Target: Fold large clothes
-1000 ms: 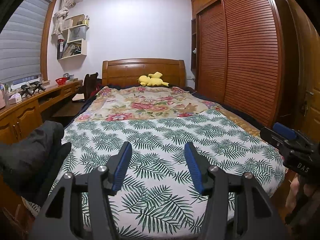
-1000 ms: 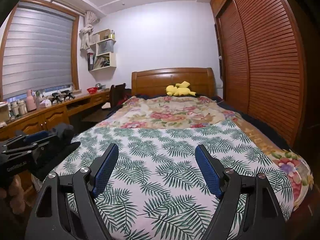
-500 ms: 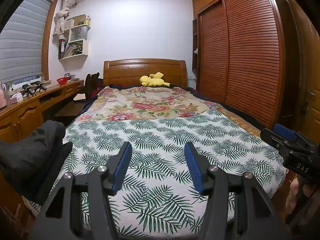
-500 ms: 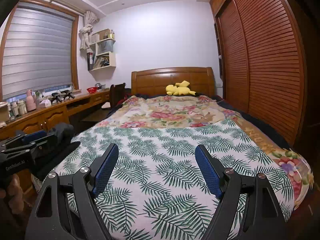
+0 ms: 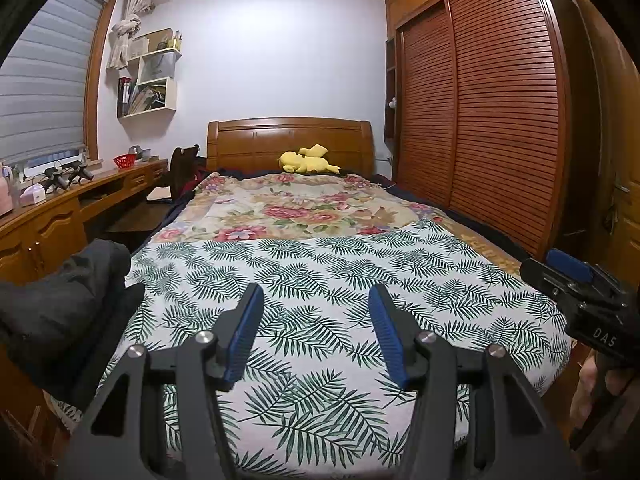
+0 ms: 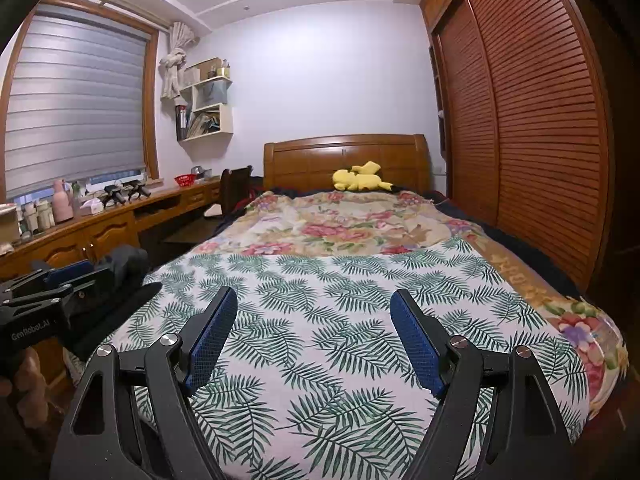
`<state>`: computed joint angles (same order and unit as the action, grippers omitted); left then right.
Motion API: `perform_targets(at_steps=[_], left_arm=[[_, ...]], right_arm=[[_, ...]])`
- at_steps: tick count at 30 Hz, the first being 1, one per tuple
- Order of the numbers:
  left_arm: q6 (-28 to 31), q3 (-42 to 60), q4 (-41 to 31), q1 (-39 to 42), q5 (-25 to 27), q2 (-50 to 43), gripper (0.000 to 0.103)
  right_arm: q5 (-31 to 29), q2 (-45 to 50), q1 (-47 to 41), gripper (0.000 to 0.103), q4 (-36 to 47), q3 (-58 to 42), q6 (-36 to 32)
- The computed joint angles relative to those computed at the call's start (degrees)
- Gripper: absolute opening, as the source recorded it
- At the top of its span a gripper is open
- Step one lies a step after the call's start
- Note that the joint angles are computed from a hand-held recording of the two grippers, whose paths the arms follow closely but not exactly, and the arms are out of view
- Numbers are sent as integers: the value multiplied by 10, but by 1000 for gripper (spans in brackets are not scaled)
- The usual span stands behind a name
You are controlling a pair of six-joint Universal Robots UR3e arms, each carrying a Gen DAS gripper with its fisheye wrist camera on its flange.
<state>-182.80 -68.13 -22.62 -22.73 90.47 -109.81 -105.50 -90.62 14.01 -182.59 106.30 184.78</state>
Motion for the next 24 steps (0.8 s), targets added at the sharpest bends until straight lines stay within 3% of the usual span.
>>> perform_targets(at_steps=[24], left_arm=[[-3,-18,15,-4,9,13,53]], right_arm=[[-2,3,7,81,-3,0,4]])
